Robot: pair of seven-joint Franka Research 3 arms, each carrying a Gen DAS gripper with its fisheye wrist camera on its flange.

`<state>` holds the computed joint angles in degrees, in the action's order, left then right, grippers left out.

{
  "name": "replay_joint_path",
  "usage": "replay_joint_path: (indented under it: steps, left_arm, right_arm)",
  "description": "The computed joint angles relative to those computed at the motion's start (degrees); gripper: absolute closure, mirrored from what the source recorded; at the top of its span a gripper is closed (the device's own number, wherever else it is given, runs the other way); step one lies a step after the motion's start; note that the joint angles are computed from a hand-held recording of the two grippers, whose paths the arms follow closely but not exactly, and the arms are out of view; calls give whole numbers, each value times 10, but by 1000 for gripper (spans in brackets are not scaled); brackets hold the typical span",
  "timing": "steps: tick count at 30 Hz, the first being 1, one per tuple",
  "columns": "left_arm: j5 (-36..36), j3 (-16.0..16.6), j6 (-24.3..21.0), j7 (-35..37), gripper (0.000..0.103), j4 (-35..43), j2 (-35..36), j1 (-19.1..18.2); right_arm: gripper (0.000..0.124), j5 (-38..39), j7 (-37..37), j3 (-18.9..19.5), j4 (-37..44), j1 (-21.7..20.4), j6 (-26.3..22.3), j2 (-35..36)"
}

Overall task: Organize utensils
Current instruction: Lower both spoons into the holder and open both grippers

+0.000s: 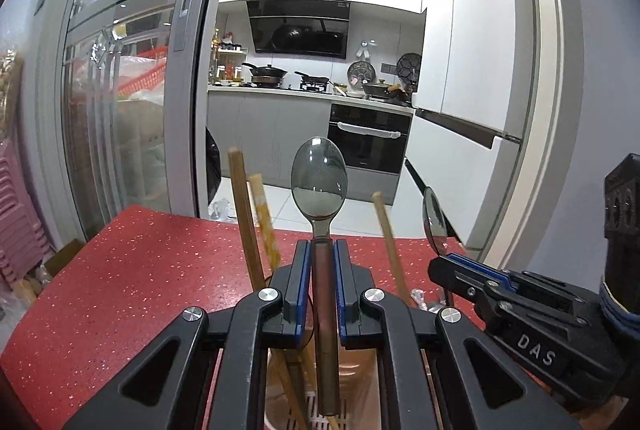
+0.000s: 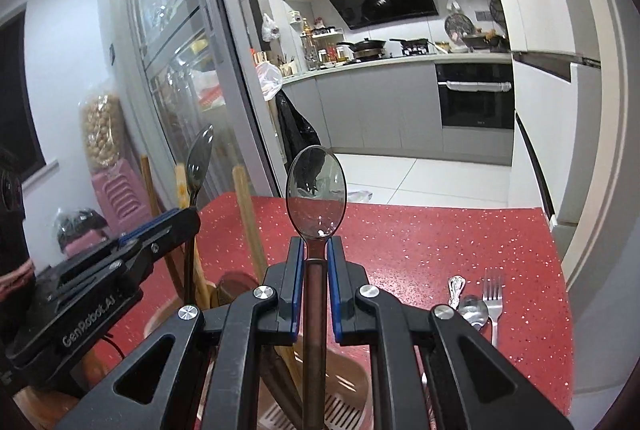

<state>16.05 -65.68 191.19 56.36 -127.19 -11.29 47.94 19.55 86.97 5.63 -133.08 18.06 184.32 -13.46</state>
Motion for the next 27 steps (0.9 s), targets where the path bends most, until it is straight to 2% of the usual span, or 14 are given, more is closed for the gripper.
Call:
replay_joint_path:
  steps: [1,6,10,13,19,22,23,24,25,27]
  left_arm:
    - [-3,-1,3,-2,68,-6,-7,1]
    - [-1,20,3,-9,68,-28,-33,-17]
    - [13,41,-6,-13,68,-37,-44,-39]
    - [30,70,-22,-22,68,-37,-39,-70]
    - [71,137,-63,-41,67,-31,-27,-139]
    - [79,186,-86,-40,67,-29,-16,-193]
    - [73,214,-94,-31,67,-29,-10,-225]
    - [76,225,-100,-34,67,-28,-9,-237]
    - [76,240,-103,-33,67,-30,-8,-252]
    - [69,277,-111,-25,67,-31,-4,-293]
  right_arm:
    - [111,-12,6,22,-8,-22,10,-1]
    - [111,-34,22,73,-36,-72,34,-15]
    - [111,-39,23,80,-52,-78,34,-29]
    - [111,-45,25,91,-57,-90,21,-37]
    - [111,-58,27,75,-63,-71,-8,-48]
    - [110,-60,25,58,-61,-51,-30,-50]
    - [110,-61,26,54,-59,-48,-39,-51]
    - [110,-66,33,59,-59,-54,-45,-53]
    - [105,-69,38,61,-58,-57,-49,-54]
    - [91,-61,30,39,-59,-32,-56,-58]
